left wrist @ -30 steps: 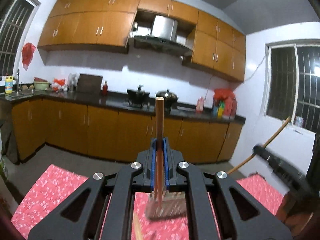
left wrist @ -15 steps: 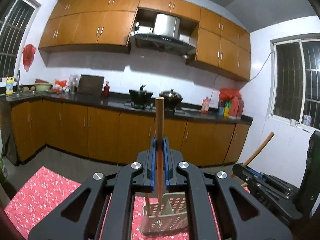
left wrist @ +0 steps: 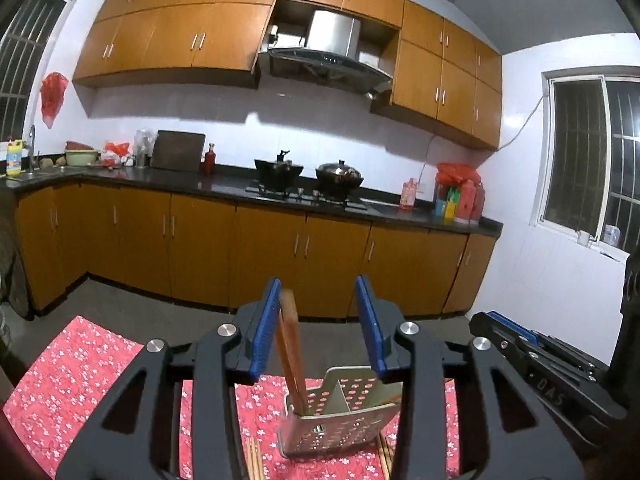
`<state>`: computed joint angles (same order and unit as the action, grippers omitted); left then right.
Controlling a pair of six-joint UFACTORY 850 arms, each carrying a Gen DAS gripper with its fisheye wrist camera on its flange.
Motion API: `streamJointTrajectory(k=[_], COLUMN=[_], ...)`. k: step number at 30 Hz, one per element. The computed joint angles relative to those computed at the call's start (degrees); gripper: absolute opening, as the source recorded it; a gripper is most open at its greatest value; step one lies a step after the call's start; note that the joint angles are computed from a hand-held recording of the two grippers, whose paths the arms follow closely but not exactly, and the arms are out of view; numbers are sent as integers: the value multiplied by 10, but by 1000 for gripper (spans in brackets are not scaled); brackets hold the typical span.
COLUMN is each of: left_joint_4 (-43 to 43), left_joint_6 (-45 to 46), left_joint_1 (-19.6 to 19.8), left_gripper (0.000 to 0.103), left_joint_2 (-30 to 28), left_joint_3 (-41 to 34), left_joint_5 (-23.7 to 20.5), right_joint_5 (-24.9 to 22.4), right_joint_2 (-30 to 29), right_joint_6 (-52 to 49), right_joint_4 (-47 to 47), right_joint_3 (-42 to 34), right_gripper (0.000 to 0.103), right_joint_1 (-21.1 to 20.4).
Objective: Organize utensils
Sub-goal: 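Lower the chopsticks into the holder and open both tools, then grasp the next chopstick with the right tool while the left tool grasps another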
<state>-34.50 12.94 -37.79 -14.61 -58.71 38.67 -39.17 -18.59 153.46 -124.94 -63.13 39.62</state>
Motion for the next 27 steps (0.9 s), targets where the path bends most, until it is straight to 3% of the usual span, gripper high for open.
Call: streamJointTrajectory(k=[9,13,17,19,22,27], left_joint_4=[35,31,-13,-42,-45,15], left_joint_6=[-56,-59,-26,-1,-12,-93], left_joint_1=[2,3,7,14,32,43], left_gripper=[39,39,39,39,39,39], left_joint_2=[69,103,99,78,42,-3], left_joint_3=[75,127,153,150,144,141], left_joint_5=[32,40,14,-24,-95,-157], right_joint_5=[-82,-81,3,77,138,180], right_joint_2=[75,91,59,30,-11,-57], right_joint_6=[13,27,56,121,217,249], right_joint_4=[10,46,83,49,-27,-67], right_joint_3=[87,135,157,160,157,134], right_gripper=[19,19,19,15,15,15], right_joint_1=[34,36,13,-7,-16,-3])
